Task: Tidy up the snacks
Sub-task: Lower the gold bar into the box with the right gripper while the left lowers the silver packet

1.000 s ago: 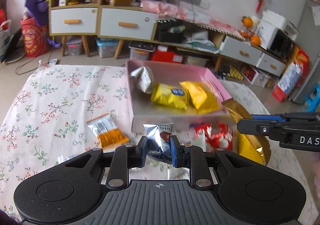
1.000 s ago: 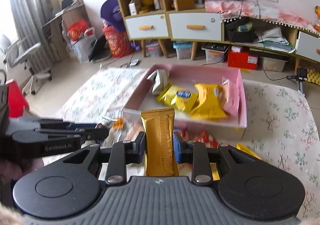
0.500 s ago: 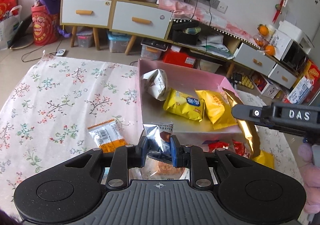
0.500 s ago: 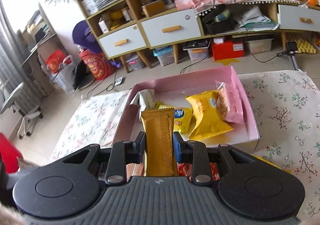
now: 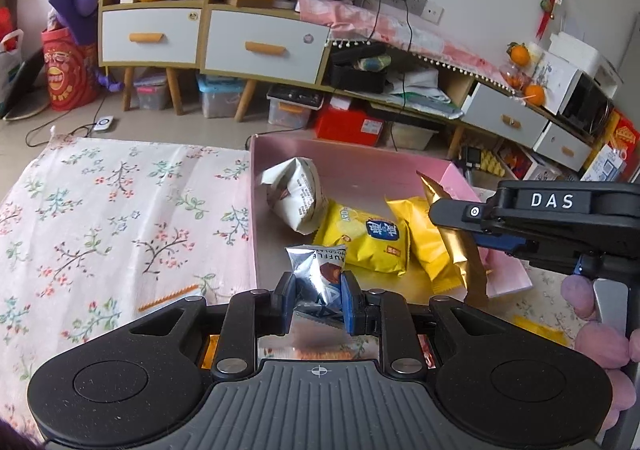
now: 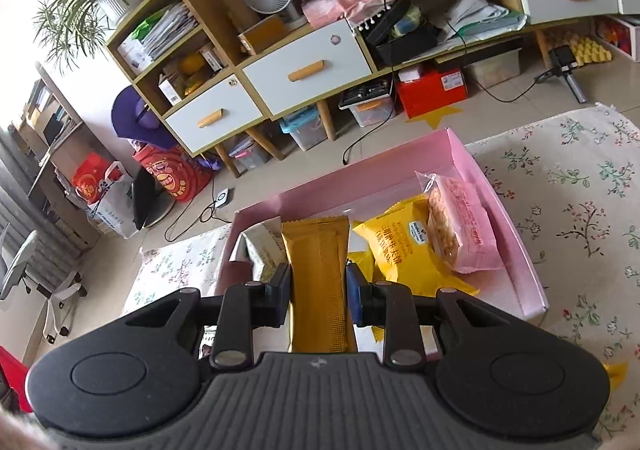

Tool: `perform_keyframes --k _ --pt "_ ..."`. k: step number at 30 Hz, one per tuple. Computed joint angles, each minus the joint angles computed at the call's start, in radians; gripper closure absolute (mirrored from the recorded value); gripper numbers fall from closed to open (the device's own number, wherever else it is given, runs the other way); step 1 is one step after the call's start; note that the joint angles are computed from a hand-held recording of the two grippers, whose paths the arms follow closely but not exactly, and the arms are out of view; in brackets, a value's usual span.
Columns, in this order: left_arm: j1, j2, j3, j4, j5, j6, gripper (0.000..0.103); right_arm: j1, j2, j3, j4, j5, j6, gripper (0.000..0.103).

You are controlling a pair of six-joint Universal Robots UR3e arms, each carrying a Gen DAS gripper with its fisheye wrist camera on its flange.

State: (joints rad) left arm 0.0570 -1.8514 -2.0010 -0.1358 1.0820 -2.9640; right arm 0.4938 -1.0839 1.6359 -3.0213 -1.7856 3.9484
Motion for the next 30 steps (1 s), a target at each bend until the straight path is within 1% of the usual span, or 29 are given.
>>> perform_keyframes --k 5,8,11,15,19,22,25,28,30 --pt "-0.015 -0.063 0.050 0.009 0.008 -0.013 0.082 -0.015 0.037 -0.027 -0.003 0.011 -0.020 0.077" --pt "-0.023 -0.088 0.064 0.019 0.021 -0.008 0.082 -0.027 0.049 -0.043 0.001 0.045 -0.081 0.077" --pt "-0.033 -0.104 0.079 0.019 0.037 0.013 0.082 -0.052 0.056 -0.058 0.011 0.129 -0.175 0.077" --pt "-0.032 -0.120 0.105 -0.003 0.035 0.023 0.082 -0.088 0.059 -0.102 0.093 0.242 -0.302 0.077" --pt "-0.031 -0.124 0.113 -0.011 0.029 0.023 0.082 -0.132 0.051 -0.097 0.110 0.375 -0.334 0.077" --pt "-0.032 -0.129 0.120 -0.016 0.029 0.024 0.082 -0.150 0.053 -0.117 0.165 0.422 -0.333 0.077" --pt "-0.035 -0.132 0.124 -0.023 0.033 0.027 0.082 -0.133 0.063 -0.149 0.215 0.381 -0.348 0.077" --pt "-0.043 -0.140 0.133 -0.023 0.044 0.027 0.082 -0.099 0.072 -0.177 0.236 0.282 -0.334 0.077" --pt "-0.047 -0.144 0.138 -0.023 0.049 0.026 0.081 -0.065 0.091 -0.226 0.282 0.181 -0.332 0.077"
